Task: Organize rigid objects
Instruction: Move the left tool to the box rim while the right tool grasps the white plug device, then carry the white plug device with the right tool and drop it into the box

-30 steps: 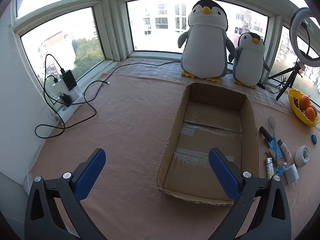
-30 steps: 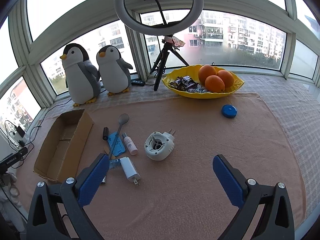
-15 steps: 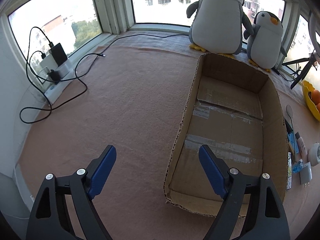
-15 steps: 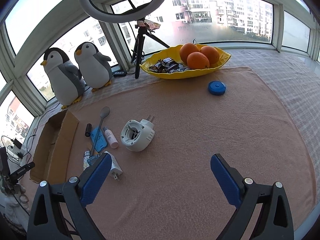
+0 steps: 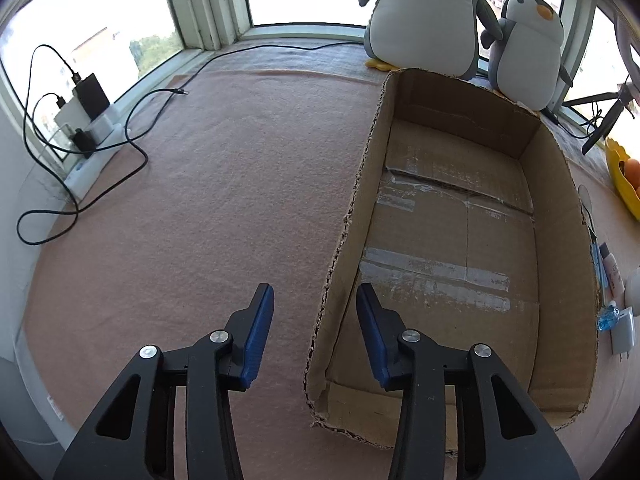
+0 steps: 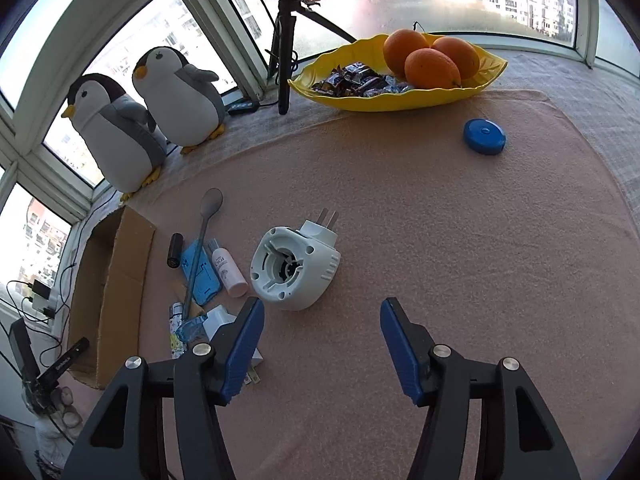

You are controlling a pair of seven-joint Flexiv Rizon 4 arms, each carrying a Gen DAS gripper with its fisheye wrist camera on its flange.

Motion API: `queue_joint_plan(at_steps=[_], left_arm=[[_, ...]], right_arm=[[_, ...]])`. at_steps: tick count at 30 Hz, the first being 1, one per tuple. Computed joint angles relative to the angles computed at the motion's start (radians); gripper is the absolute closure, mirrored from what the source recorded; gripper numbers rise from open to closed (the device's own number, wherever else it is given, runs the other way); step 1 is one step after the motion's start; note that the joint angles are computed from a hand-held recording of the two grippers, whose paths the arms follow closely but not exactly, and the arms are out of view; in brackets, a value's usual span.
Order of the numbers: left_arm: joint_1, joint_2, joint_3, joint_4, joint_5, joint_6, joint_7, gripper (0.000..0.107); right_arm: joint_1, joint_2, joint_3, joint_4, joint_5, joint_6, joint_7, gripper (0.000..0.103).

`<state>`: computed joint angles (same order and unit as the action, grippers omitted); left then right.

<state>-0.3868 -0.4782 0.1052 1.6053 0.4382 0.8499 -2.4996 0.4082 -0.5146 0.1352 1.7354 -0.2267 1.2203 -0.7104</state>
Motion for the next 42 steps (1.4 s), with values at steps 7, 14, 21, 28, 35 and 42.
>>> queue_joint_plan(at_steps=[7,14,21,28,35,42], left_arm=[[0.008,-0.015,-0.007,0.003,-0.020,0.021,0.019,0.083],[-0.004,-0.029,0.001,-0.004,-0.024,0.023,0.027,0.086],[-0.011,-0.031,0.007,-0.007,-0.018,0.024,0.023,0.086],[-0.011,-0.031,0.008,-0.009,-0.015,0.023,0.023,0.086],[-0.011,-0.032,0.008,-0.009,-0.015,0.024,0.023,0.086],[-0.010,-0.031,0.008,-0.008,-0.015,0.024,0.024,0.086]], right_arm=[[-0.031,-0.064,0.042,-0.098,0.079,-0.057,-0.036,0.056],[-0.046,-0.105,0.063,-0.164,0.137,-0.106,-0.070,0.067],[-0.044,-0.137,0.065,-0.216,0.166,-0.148,-0.094,0.073],[-0.046,-0.140,0.062,-0.209,0.179,-0.132,-0.109,0.078],[-0.055,-0.126,0.069,-0.177,0.200,-0.089,-0.111,0.081],[-0.044,-0.109,0.062,-0.154,0.191,-0.057,-0.105,0.083]])
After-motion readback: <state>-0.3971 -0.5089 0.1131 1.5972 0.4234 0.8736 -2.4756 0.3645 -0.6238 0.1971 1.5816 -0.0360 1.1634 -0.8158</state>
